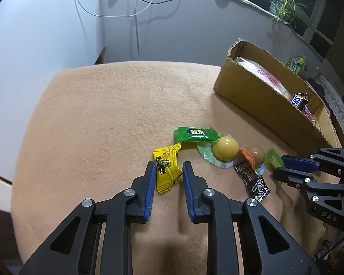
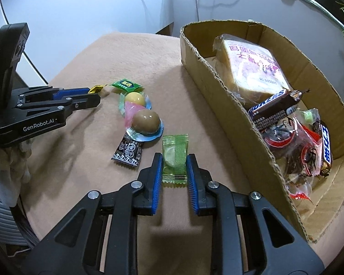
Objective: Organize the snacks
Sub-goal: 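Carry the yellow and green packets into the box and open both grippers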
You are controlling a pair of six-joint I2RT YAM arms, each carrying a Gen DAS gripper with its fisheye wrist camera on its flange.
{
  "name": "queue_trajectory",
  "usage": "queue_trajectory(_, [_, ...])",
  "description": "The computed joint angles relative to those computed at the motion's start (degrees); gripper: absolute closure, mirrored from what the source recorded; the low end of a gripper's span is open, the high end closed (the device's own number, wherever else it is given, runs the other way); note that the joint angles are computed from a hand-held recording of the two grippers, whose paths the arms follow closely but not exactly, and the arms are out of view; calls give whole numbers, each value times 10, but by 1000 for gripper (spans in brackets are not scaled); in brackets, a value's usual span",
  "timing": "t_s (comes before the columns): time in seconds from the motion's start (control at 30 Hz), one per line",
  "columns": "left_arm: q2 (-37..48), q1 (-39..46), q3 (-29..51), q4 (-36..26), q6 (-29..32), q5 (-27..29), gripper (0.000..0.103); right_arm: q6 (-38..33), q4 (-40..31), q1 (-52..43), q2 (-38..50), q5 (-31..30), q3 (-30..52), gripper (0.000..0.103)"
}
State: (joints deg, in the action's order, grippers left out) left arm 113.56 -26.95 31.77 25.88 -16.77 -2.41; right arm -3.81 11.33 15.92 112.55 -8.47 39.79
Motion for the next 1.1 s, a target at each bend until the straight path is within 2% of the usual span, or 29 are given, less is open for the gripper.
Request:
queue_trajectory(0.47, [-90, -26, -29, -24, -9, -9, 81, -33, -26, -39, -119, -36, -55, 81])
queue_trajectory(0.73, [-115, -65, 8, -62, -14, -34, 81, -58, -73, -90, -201, -58, -64, 81])
queue_trajectory(1.1, [-97, -107, 94, -111, -8, -49, 81, -99, -113, -183, -214, -84, -23, 81])
